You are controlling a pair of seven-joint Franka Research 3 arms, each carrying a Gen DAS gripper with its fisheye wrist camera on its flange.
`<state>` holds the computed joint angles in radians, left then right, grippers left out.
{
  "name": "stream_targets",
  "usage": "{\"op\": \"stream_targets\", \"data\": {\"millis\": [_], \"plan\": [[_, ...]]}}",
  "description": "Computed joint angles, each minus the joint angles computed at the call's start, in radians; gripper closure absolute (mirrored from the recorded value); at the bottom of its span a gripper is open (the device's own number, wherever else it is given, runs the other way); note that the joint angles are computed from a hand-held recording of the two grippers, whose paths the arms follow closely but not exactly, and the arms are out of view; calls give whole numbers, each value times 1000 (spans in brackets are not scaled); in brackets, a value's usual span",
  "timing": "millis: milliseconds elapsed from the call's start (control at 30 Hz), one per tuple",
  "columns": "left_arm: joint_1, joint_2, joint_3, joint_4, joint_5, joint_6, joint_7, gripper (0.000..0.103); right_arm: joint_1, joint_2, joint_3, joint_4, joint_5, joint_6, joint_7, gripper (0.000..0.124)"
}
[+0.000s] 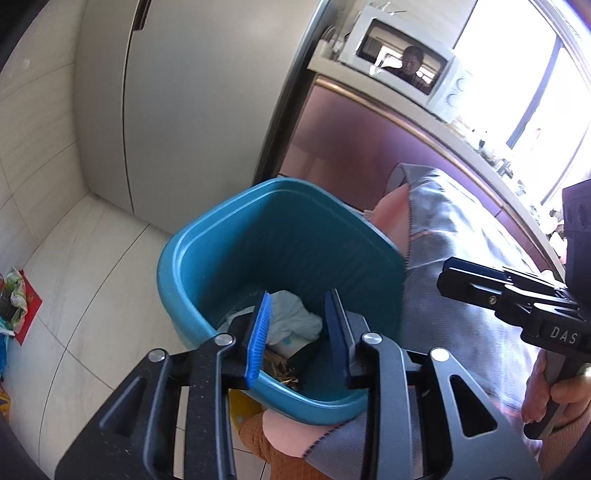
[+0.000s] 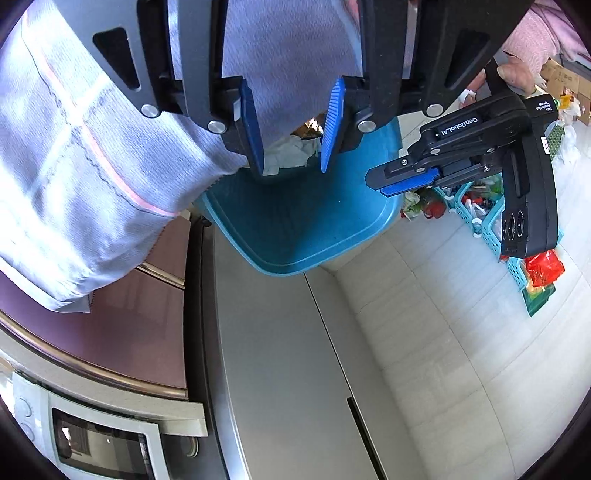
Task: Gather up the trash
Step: 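Move both open tools back over the remaining trash on the table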
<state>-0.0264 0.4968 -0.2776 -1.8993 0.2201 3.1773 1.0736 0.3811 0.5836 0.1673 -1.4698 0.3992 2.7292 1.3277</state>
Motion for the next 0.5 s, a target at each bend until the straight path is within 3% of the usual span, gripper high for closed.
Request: {"op": "stream_targets", "data": {"millis": [300,500], "plan": [[4,-61,-46,-60,67,119,12,55,-88,-168,92,-234,176,159,-164,87],[134,-29,-248,-47,190,141,39,49,-149,-327,144,-427,405,290,-329,81]]}}
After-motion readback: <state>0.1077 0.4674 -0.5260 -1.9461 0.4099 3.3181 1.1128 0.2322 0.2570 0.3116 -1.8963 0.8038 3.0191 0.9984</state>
